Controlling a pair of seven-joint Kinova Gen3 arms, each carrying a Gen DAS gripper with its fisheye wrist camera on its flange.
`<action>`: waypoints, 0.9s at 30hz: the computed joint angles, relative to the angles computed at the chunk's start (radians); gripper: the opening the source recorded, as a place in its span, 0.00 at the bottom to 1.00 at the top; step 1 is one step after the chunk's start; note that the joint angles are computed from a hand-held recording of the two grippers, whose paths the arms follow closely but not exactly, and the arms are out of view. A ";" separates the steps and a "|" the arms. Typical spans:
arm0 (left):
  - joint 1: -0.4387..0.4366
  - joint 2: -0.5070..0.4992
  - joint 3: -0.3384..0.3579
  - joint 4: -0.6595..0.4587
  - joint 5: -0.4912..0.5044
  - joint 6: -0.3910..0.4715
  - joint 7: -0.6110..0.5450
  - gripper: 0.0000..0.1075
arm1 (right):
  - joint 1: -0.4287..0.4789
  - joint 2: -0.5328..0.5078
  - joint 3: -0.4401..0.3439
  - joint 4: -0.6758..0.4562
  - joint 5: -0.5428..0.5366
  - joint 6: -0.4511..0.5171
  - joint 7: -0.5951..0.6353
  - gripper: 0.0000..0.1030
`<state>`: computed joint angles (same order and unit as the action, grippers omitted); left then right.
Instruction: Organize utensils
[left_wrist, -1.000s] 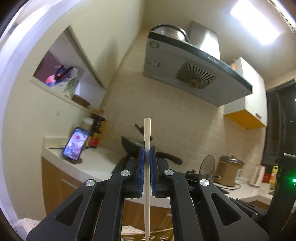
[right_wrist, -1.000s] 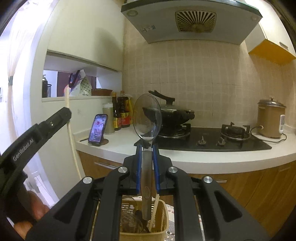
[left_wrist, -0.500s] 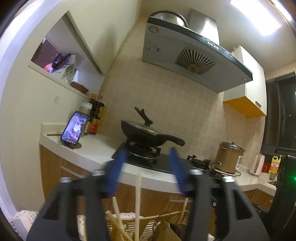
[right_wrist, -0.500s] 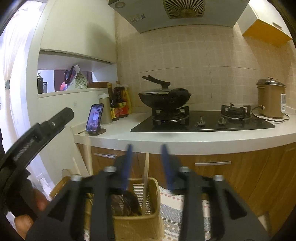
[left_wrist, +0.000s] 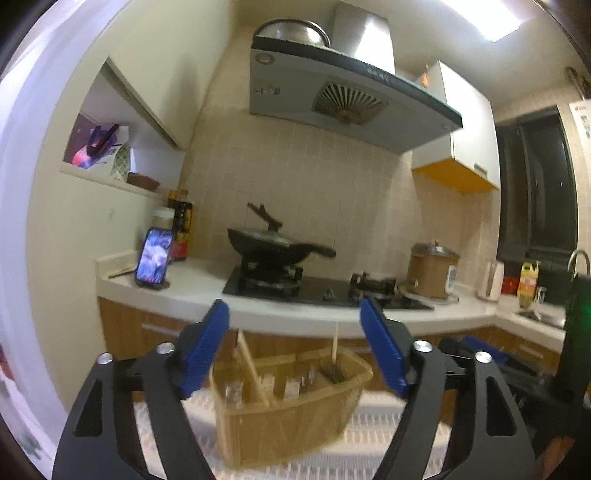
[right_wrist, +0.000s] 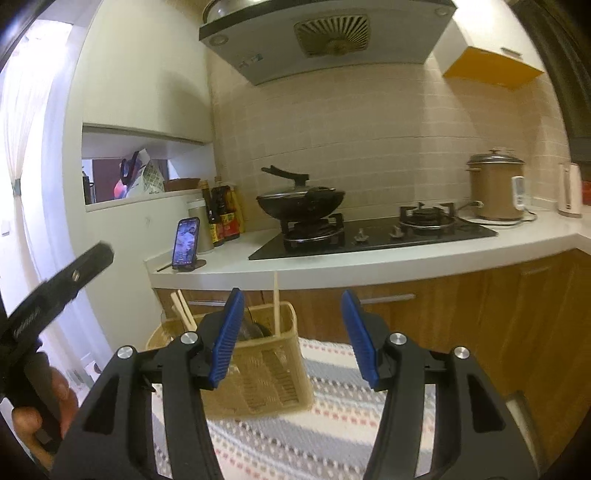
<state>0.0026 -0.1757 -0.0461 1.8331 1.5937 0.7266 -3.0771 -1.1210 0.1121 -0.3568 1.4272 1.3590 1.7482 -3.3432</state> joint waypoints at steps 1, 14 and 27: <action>-0.001 -0.018 -0.002 0.027 -0.009 -0.005 -0.009 0.71 | -0.031 0.011 0.007 0.000 0.003 0.041 -0.016 0.60; 0.046 -0.065 0.090 0.141 -0.301 -0.249 0.202 0.74 | -0.156 0.138 0.070 -0.056 -0.148 0.294 -0.171 0.68; 0.110 -0.032 0.111 0.148 -0.607 -0.481 0.555 0.74 | -0.146 0.189 0.123 -0.074 -0.148 0.209 -0.100 0.69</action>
